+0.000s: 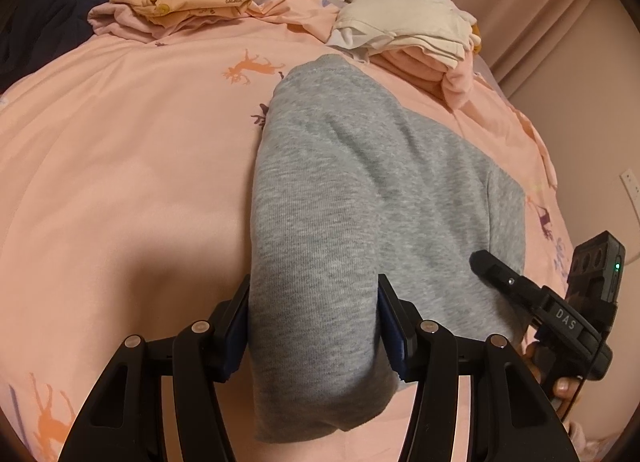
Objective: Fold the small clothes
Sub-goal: 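Lay the held strip end onto the sweatshirt bundle with the right tool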
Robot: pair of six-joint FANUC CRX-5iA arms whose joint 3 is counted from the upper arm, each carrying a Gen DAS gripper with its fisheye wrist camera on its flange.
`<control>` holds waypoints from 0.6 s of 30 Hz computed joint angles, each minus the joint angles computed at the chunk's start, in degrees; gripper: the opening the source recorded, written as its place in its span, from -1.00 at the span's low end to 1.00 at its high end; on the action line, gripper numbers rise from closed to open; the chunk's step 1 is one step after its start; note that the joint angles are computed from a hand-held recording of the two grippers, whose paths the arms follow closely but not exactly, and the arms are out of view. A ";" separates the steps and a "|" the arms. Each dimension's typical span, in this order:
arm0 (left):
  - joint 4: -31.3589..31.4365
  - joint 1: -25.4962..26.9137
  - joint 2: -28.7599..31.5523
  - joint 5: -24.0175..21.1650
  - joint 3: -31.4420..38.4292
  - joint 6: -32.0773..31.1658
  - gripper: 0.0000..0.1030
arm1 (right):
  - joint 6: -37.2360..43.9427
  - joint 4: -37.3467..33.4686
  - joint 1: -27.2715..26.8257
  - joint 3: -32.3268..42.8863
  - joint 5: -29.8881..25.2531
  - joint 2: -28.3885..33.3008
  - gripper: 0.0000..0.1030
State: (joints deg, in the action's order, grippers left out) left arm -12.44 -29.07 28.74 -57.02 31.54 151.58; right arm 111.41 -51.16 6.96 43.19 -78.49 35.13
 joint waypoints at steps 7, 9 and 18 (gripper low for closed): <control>-0.16 -0.04 0.08 -0.55 0.21 -0.11 0.07 | -0.38 0.54 0.15 0.33 0.08 0.20 0.01; -0.23 -0.07 0.11 -0.77 0.32 -0.12 0.08 | -0.44 0.53 0.10 0.37 0.06 0.25 0.03; -0.80 -0.37 0.06 -1.70 0.62 0.04 0.08 | -0.69 0.42 -0.08 0.37 0.05 0.36 0.05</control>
State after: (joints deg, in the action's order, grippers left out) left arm -13.24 -29.44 28.80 -58.72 32.17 151.61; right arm 110.72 -50.75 6.88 43.55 -78.44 35.48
